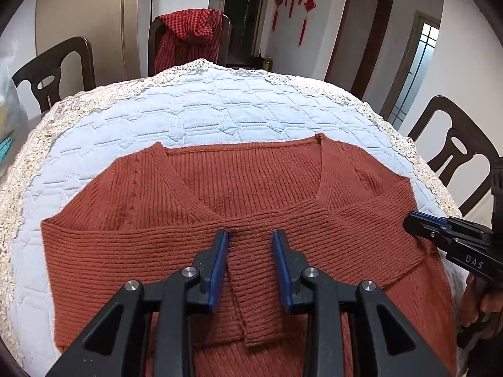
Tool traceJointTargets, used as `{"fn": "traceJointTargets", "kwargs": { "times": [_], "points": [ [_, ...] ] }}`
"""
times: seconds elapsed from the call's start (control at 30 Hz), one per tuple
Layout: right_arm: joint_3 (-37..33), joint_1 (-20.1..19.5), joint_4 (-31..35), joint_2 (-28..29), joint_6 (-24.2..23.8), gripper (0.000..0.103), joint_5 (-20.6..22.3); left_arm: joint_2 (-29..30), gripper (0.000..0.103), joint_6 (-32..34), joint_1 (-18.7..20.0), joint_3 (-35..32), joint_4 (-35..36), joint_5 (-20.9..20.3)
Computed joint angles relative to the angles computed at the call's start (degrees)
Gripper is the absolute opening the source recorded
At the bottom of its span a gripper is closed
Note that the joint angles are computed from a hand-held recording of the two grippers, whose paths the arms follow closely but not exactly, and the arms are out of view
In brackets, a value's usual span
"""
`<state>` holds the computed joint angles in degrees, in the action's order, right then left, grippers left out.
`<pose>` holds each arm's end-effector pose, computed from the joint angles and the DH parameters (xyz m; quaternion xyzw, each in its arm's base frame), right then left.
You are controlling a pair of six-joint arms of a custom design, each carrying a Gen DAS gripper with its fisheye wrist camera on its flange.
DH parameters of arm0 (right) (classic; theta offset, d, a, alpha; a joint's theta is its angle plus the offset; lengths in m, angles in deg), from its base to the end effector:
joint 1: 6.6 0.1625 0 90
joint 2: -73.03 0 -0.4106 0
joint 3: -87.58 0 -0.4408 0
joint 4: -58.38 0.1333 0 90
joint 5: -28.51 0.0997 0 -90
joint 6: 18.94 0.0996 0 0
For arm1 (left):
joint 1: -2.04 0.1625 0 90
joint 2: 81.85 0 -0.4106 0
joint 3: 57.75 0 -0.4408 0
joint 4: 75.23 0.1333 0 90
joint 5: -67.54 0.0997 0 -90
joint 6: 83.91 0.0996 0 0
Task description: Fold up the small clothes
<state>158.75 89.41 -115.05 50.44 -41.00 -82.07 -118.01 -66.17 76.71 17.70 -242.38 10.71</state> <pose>0.1821 -0.7911 -0.0299 0.1758 -0.9237 0.2680 0.2099 -0.0311 -0.8236 0.1210 0.1692 0.8954 -0.3052 0.2765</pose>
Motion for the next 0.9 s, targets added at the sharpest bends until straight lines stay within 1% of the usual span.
{"fn": "traceJointTargets", "kwargs": {
  "times": [0.13, 0.37, 0.43, 0.47, 0.5, 0.57, 0.67, 0.77, 0.8, 0.87, 0.9],
  "points": [
    [1.3, 0.7, -0.7, -0.8, -0.6, 0.013, -1.0, -1.7, 0.032, 1.0, -0.7, 3.1, -1.7, 1.0],
    [6.4, 1.5, -2.0, -3.4, -3.2, 0.013, 0.1, -4.7, 0.032, 1.2, -1.3, 8.6, -5.0, 3.6],
    [6.5, 1.2, -1.0, -3.2, -3.4, 0.019, -0.5, -5.1, 0.034, 1.0, -1.1, 9.5, -5.3, 4.6],
    [6.3, 1.1, -0.5, -2.9, -3.5, 0.021, -1.0, -5.3, 0.034, 0.6, -0.9, 9.9, -5.3, 4.6],
    [6.7, 0.9, -1.3, -2.9, -4.0, 0.021, -0.7, -5.7, 0.034, 0.7, -0.7, 10.4, -5.6, 4.2],
    [7.3, 1.2, -1.8, -3.3, -3.8, 0.021, -1.3, -6.6, 0.034, 0.7, -1.0, 11.7, -6.5, 5.1],
    [8.2, 1.6, -2.0, -3.9, -3.8, 0.022, -1.9, -8.5, 0.034, 0.7, -1.1, 14.3, -8.0, 5.0],
    [10.3, 1.8, -2.6, -5.2, -3.7, 0.022, -1.5, -11.0, 0.034, 0.1, -0.9, 17.7, -9.7, 4.7],
    [11.4, 1.8, -2.4, -6.0, -3.1, 0.022, -0.8, -11.7, 0.036, -0.1, -0.8, 18.8, -10.1, 4.6],
    [13.3, 1.5, -2.6, -7.3, -2.2, 0.03, 0.7, -13.1, 0.037, -0.5, -0.6, 20.8, -11.4, 5.0],
    [13.8, 1.4, -2.7, -7.6, -1.8, 0.039, 1.0, -13.9, 0.037, -0.6, -0.5, 21.9, -12.1, 5.0]
  ]
}}
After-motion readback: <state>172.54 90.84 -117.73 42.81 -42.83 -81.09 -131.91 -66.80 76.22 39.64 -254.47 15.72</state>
